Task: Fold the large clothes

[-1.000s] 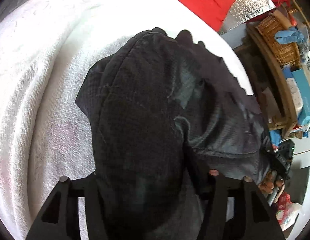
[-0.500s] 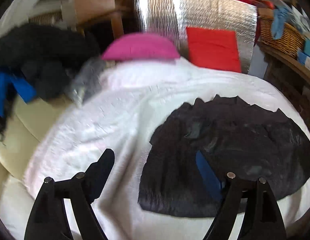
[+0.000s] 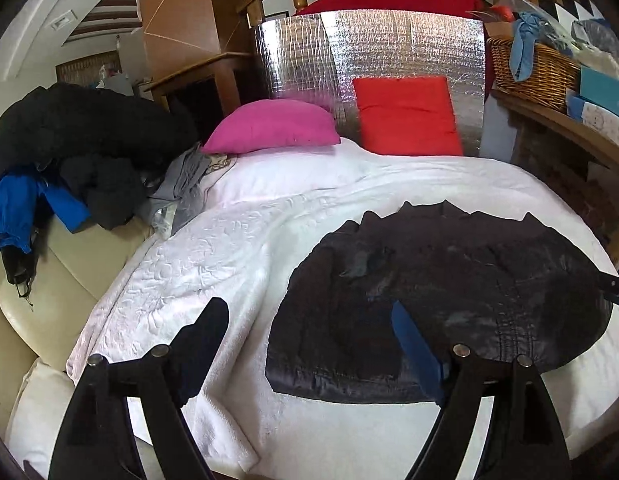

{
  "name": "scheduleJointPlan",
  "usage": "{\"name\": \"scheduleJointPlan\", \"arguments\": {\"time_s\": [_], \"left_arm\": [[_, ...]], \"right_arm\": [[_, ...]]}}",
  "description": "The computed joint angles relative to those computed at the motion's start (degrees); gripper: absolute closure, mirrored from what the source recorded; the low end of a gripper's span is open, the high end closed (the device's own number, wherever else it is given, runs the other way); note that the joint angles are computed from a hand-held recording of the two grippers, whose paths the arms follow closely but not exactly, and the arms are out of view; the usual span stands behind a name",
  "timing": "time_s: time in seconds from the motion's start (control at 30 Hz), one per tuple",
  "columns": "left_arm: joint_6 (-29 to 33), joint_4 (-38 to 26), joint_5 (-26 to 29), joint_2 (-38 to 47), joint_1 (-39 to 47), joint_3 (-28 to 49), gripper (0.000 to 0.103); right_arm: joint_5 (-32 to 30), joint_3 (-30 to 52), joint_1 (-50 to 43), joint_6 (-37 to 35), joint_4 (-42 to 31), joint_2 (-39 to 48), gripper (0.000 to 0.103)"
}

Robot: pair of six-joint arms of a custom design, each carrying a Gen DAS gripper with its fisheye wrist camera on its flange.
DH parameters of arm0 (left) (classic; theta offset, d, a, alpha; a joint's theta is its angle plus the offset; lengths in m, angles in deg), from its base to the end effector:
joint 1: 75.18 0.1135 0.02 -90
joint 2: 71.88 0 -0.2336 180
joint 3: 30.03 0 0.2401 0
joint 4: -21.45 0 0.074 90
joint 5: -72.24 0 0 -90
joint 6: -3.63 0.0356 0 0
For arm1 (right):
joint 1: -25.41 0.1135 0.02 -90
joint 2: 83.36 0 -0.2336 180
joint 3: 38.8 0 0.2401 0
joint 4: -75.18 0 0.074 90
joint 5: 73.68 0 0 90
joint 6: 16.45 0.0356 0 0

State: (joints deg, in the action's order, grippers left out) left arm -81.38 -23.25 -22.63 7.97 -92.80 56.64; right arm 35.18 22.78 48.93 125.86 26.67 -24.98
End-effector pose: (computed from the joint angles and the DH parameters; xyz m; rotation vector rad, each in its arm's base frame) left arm 0.2903 -0.0890 0.3047 0.3915 2.1946 -0.0257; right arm 0.1999 0.0744 0.2493 0.7302 2.2078 0.2820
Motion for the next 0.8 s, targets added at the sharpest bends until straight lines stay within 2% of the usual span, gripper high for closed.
{"name": "scheduleJointPlan", "arguments": {"time_s": [0.1, 0.3, 0.43, 0.57, 0.63, 0.7, 0.8], "left_arm": [[-0.3, 0.7, -1.1, 1.3, -1.0, -0.1, 0.019], [-1.1, 2.1, -2.6, 6.6, -2.4, 0.6, 0.019], [-1.2, 2.5, -3.2, 9.8, -2.5, 1.4, 0.019], [-1.1, 3.1, -4.1, 12.6, -2.5, 2.4, 0.019], [-1.0, 3.3, -4.5, 14.3, -2.3, 3.3, 0.019], [-1.0, 3.5, -4.9, 16.0, -2.2, 4.1, 0.019], [-1.1, 3.4, -5.3, 19.7, -2.1, 5.7, 0.019]], "right_arm": [[-0.3, -1.4, -0.7, 1.1, 0.5, 0.8, 0.028], [-12.8, -3.6, -11.0, -0.7, 5.9, 8.6, 0.028], [-13.1, -3.9, -11.4, -1.5, 5.8, 7.0, 0.028], [-6.4, -2.9, -9.4, -2.4, 5.5, 3.0, 0.028], [-5.2, -2.0, -9.9, -4.2, 7.2, 2.9, 0.028], [-7.5, -0.6, -12.2, -5.3, 8.6, 5.8, 0.028], [-14.4, 2.6, -16.9, -5.7, 10.3, 14.7, 0.032]]}}
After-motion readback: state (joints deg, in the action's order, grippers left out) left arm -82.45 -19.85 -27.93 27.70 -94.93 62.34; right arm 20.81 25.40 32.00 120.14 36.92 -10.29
